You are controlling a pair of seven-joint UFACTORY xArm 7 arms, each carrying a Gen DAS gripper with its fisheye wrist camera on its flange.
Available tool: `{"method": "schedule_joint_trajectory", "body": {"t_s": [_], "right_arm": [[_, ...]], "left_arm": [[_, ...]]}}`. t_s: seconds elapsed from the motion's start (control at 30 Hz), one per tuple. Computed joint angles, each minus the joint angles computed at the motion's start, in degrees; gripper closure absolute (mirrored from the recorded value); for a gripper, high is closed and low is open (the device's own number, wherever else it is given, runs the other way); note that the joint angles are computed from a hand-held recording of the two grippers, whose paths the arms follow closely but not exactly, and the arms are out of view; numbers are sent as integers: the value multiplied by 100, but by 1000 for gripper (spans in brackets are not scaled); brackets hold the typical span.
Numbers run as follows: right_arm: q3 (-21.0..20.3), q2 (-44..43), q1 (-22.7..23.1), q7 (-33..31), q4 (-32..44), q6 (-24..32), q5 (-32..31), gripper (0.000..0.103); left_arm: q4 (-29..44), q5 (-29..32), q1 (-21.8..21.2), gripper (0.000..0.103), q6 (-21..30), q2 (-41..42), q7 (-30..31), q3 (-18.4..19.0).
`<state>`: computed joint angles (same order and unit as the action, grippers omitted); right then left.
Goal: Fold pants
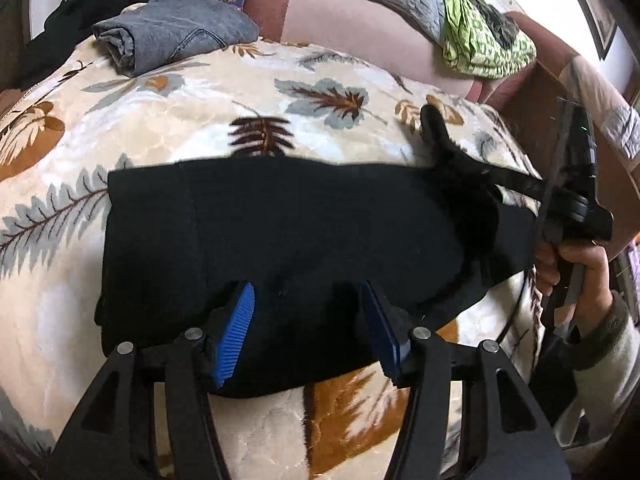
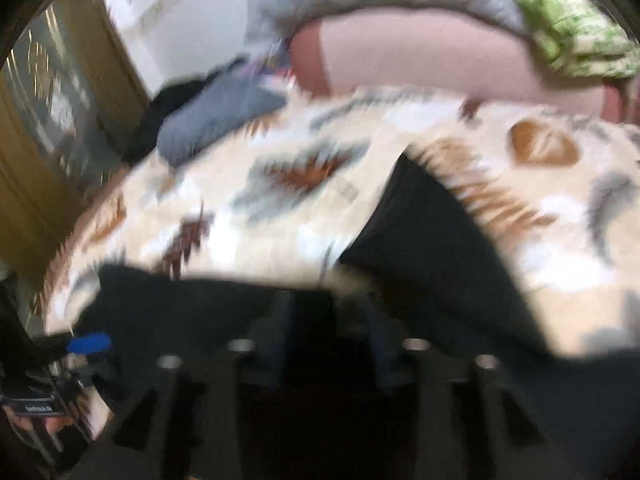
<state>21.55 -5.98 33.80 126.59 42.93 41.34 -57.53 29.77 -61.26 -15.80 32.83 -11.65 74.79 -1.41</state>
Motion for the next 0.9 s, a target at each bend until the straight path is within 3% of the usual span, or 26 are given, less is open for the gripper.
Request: {"method": "schedule_joint_trajectory", "body": {"t_s": [0.03,0.1,0.23,0.3,0.37,0.4,0.43,0.47,0.53,0.73,0.77,0.83,0.9], "right_arm": [[12,-153,11,-29,-43,195,54,36],[-36,-280,-49,-309,-131,187,240,29],[-181,34,-255,-808,-171,-339,480,29],[-220,307,-262,-1152,-60,-279,648,33],[-265,353,-180,-1559,41,248,1051,80],[-286,111,-170,-1413,-130,231,1043,98],[-138,-366,-326,-1027,-474,55,932,99],[-166,-804,-241,-686,-768,15,822,99],[95,-1869,-104,-529,-1267,446,1166,99],[635,-4086,824,-936,-2036,2723,3423,91],[671,-4300,945,-951,-2102,3167,3875,87],[762,-4673,1050,-976,-2226,3597,4378,61],[951,-4984,1054,-1038,-2297,3641,4489,60]], "left_arm": [[15,-72,-6,47,9,-45,-2,8],[52,-275,-23,42,32,-88,51,41],[215,-395,36,40,308,52,-155,47],[218,-309,42,40,329,65,-279,-34],[156,-262,-8,40,239,-6,-297,-122],[135,-250,-44,40,188,-44,-299,-152],[110,-264,-80,40,145,-89,-258,-160],[92,-296,-117,40,117,-124,-216,-156],[98,-338,-167,40,148,-142,-185,-125],[185,-397,-240,40,313,5,-317,-177],[179,-409,-258,40,339,2,-319,-197],[148,-417,-311,40,368,-35,-310,-249],[113,-421,-379,40,342,-78,-312,-303]]}}
